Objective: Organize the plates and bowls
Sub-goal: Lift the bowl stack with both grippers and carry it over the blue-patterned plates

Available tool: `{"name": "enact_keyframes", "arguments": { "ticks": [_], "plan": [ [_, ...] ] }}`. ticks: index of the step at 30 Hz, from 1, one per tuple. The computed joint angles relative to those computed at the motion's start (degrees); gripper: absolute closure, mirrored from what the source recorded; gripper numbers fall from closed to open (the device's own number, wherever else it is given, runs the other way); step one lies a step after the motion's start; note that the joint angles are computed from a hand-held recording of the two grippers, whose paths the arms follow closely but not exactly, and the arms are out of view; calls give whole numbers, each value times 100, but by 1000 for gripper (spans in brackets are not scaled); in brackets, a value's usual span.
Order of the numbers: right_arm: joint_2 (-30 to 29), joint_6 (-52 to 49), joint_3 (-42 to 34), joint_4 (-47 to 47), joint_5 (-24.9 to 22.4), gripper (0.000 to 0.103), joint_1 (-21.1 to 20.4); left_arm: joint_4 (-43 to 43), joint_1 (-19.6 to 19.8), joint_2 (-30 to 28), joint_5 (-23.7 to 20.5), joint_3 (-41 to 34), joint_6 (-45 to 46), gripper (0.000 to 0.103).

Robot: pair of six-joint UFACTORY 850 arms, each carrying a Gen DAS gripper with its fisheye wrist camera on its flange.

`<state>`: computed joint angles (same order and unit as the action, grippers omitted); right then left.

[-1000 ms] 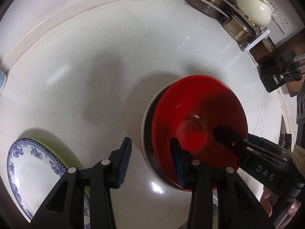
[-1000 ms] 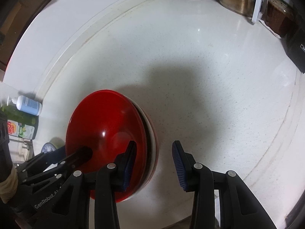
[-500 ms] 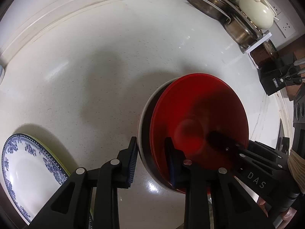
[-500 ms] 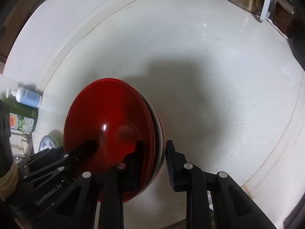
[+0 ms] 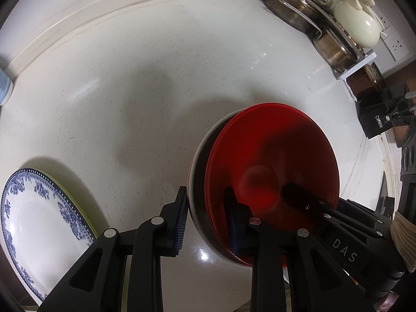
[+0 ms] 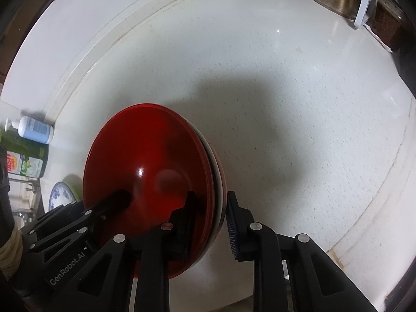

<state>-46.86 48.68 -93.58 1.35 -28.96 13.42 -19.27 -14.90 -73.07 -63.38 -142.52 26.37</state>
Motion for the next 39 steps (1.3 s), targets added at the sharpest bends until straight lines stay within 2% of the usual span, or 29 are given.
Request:
{"name": "enact_keyframes", "arguments": {
  "ticks": [6,20,31,39],
  "plan": [
    [42,84,-49,-173,27,79,41,-165,97,433,370,624,136,76],
    [118,94,-363,-657,-14,79,327,-476,470,1080,936,1437,306,76],
    [-143,-369,-1009,-563,-176,79,604,-665,883,1517,1333,2061,361,76],
    [-537,-835,-1726,-334,-403,79,819,-690,1176,1673,1533,2305,256,76]
  ]
}}
